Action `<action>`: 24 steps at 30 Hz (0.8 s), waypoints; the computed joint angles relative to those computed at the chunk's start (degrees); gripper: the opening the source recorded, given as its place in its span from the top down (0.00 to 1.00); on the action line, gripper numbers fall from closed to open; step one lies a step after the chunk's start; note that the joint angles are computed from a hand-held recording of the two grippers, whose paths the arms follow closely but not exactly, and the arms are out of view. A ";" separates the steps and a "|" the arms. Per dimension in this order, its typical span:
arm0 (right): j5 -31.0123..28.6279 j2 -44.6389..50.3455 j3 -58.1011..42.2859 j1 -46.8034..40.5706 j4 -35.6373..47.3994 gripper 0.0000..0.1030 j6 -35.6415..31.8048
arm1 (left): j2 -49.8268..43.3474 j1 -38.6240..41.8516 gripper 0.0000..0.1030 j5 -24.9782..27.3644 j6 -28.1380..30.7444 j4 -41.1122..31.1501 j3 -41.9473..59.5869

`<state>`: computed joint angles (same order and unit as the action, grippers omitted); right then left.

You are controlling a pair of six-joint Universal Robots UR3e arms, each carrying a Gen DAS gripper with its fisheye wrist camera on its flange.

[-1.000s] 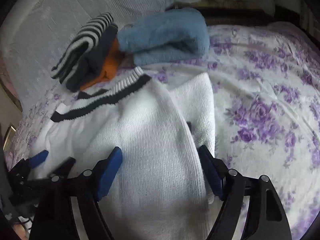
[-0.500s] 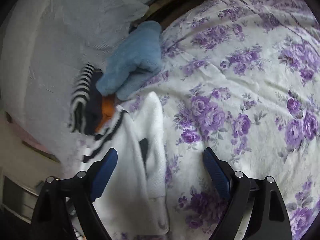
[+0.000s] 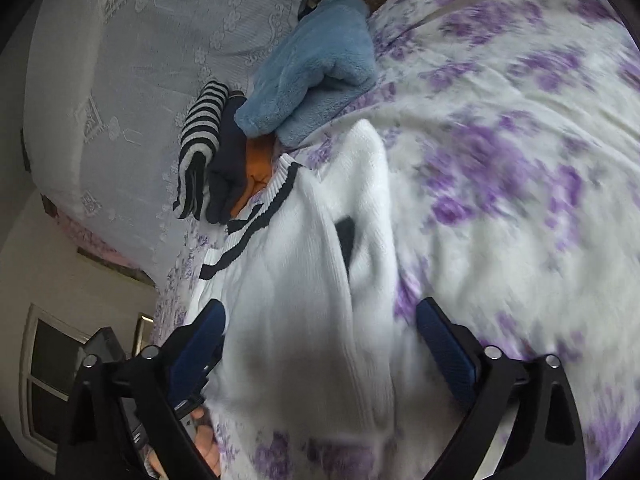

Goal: Fold small clothes
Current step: 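Grasp the side edge of the white sweater with the right gripper, then lift the sweater side and fold it over the sweater body with the right gripper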

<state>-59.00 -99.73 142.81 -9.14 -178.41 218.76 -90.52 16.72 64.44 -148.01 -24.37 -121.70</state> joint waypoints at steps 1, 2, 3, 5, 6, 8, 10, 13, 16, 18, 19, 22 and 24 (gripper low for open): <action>-1.02 3.20 -3.11 0.73 0.72 0.04 -0.38 | -0.98 -0.42 0.04 0.64 -1.32 -1.04 1.77; -1.32 5.62 -5.39 0.89 0.95 0.04 -0.97 | -1.83 -0.99 0.04 1.29 -2.67 -2.25 3.52; -1.11 8.02 -7.55 0.85 1.02 0.04 -1.46 | -2.85 -1.55 0.04 1.46 -3.97 -5.08 6.39; -0.26 12.69 -11.13 0.45 -0.20 0.04 -2.30 | -4.14 -2.51 0.04 1.14 -5.47 -7.52 9.60; -0.10 14.09 -12.10 0.45 -0.94 0.05 -2.64 | -5.84 -4.41 0.04 2.99 -7.09 -7.25 11.85; 0.36 15.46 -11.97 0.66 -3.71 0.07 -4.40 | -10.36 -9.06 0.04 8.45 -10.68 -7.37 16.93; 1.79 15.56 -11.12 0.65 -4.85 0.17 -6.22 | -13.67 -11.92 0.04 11.21 -13.00 -5.75 18.70; 4.90 15.72 -9.51 -0.29 -6.49 0.28 -6.65 | -14.77 -14.66 0.04 15.14 -13.44 8.17 12.01; 3.62 15.28 -7.84 -1.24 -6.49 0.52 -5.62 | -14.01 -12.72 0.04 11.65 -12.21 6.14 11.83; 3.95 14.75 -5.66 -2.60 -7.31 0.68 -4.74 | -13.85 -11.79 0.04 10.09 -12.18 4.89 12.17; 5.78 14.73 -3.71 -3.87 -9.51 0.69 -4.22 | -13.86 -11.84 0.04 10.18 -12.00 5.13 12.12; 4.86 13.22 -3.18 -3.17 -8.13 0.68 -5.94 | -13.87 -12.30 0.04 10.91 -11.93 6.14 11.65; 5.05 13.26 -2.28 -3.12 -9.78 0.68 -5.35 | -13.80 -12.30 0.04 10.66 -12.08 5.99 11.61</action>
<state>-53.95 -86.47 140.54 -12.25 -188.18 213.40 -104.33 4.42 75.10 -160.09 -18.39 -110.09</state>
